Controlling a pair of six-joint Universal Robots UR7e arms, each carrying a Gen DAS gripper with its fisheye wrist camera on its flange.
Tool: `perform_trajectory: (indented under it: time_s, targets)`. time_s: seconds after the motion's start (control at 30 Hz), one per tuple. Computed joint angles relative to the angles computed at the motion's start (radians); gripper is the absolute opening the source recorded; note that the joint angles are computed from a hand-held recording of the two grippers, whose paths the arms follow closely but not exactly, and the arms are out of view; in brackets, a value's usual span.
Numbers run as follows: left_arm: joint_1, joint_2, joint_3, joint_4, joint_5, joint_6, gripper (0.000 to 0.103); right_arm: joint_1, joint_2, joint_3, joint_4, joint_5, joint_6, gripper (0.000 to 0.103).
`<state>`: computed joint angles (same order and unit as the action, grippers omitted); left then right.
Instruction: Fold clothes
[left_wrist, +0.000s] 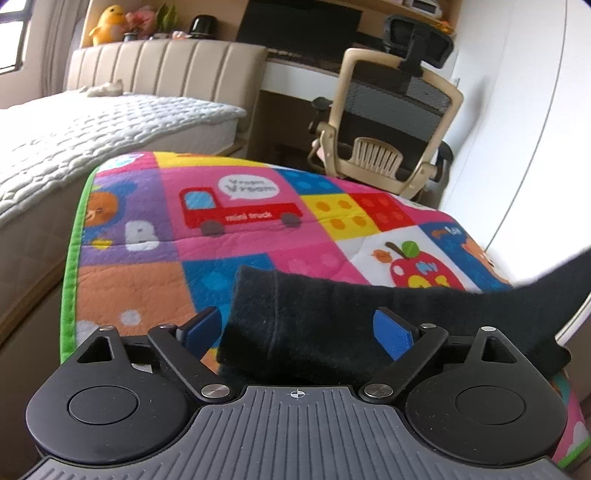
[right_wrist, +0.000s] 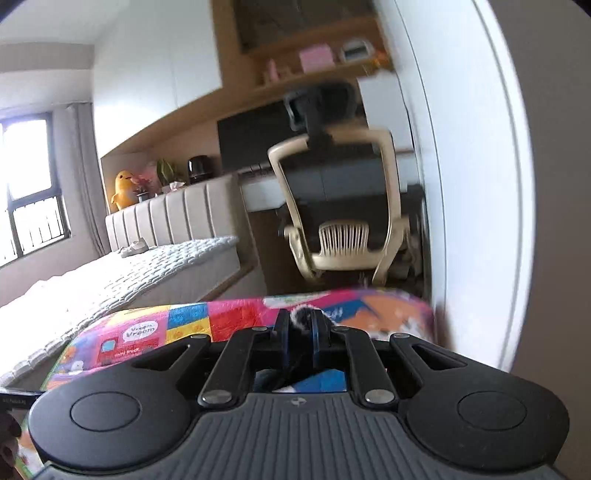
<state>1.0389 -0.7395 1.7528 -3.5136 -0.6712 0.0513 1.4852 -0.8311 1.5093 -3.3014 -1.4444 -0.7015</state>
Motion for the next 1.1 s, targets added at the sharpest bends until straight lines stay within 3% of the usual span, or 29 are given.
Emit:
perform_trajectory:
  time_s: [0.07, 0.13, 0.23, 0.3, 0.37, 0.43, 0.5, 0.53, 0.6, 0.63, 0.67, 0.7, 0.73, 0.77, 0.9, 1.0, 1.1]
  targets:
    - [0.001, 0.0, 0.007, 0.001, -0.003, -0.013, 0.093, -0.011, -0.015, 0.029, -0.005, -0.043, -0.006, 0.012]
    - [0.006, -0.004, 0.012, 0.015, -0.005, -0.034, 0.093, -0.027, -0.018, 0.05, -0.006, -0.142, 0.016, 0.021]
    - [0.014, -0.013, 0.014, 0.053, -0.002, -0.077, 0.093, -0.055, -0.013, 0.056, -0.007, -0.276, 0.115, 0.027]
    - [0.019, -0.019, 0.012, 0.068, -0.004, -0.098, 0.093, -0.074, -0.022, 0.059, 0.016, -0.288, 0.189, 0.028]
    - [0.022, -0.02, 0.009, 0.074, -0.003, -0.109, 0.093, -0.081, -0.022, 0.056, 0.015, -0.28, 0.209, 0.031]
    - [0.024, -0.014, -0.001, 0.082, 0.006, -0.115, 0.093, -0.084, -0.017, 0.049, 0.025, -0.247, 0.211, 0.047]
    - [0.028, -0.007, -0.013, 0.099, 0.018, -0.129, 0.093, -0.08, -0.003, 0.035, 0.055, -0.213, 0.219, 0.057]
    - [0.031, -0.004, -0.019, 0.109, 0.024, -0.139, 0.093, -0.078, 0.008, 0.023, 0.072, -0.2, 0.22, 0.057]
    - [0.039, -0.003, -0.028, 0.134, 0.031, -0.161, 0.093, -0.071, 0.036, -0.009, 0.097, -0.207, 0.205, 0.057]
    - [0.044, -0.003, -0.032, 0.147, 0.034, -0.173, 0.088, -0.067, 0.05, -0.025, 0.11, -0.21, 0.198, 0.056]
    - [0.048, -0.004, -0.035, 0.159, 0.035, -0.18, 0.076, -0.064, 0.064, -0.042, 0.121, -0.214, 0.19, 0.051]
    - [0.051, -0.006, -0.036, 0.169, 0.033, -0.182, 0.067, -0.06, 0.077, -0.054, 0.125, -0.225, 0.174, 0.03]
    - [0.053, -0.007, -0.037, 0.172, 0.028, -0.177, 0.052, -0.054, 0.087, -0.059, 0.113, -0.236, 0.142, 0.015]
    - [0.055, -0.008, -0.036, 0.169, 0.02, -0.168, 0.045, -0.05, 0.088, -0.053, 0.09, -0.233, 0.11, 0.014]
    - [0.034, 0.003, -0.038, 0.089, 0.047, -0.053, 0.04, -0.036, 0.058, -0.001, 0.017, -0.173, 0.041, 0.011]
    - [0.014, -0.005, -0.021, 0.034, 0.055, 0.004, 0.039, -0.033, 0.007, 0.046, 0.038, -0.143, 0.049, 0.011]
    - [-0.001, -0.016, 0.005, 0.024, 0.083, 0.01, 0.039, -0.042, -0.006, 0.064, 0.064, -0.173, 0.089, 0.012]
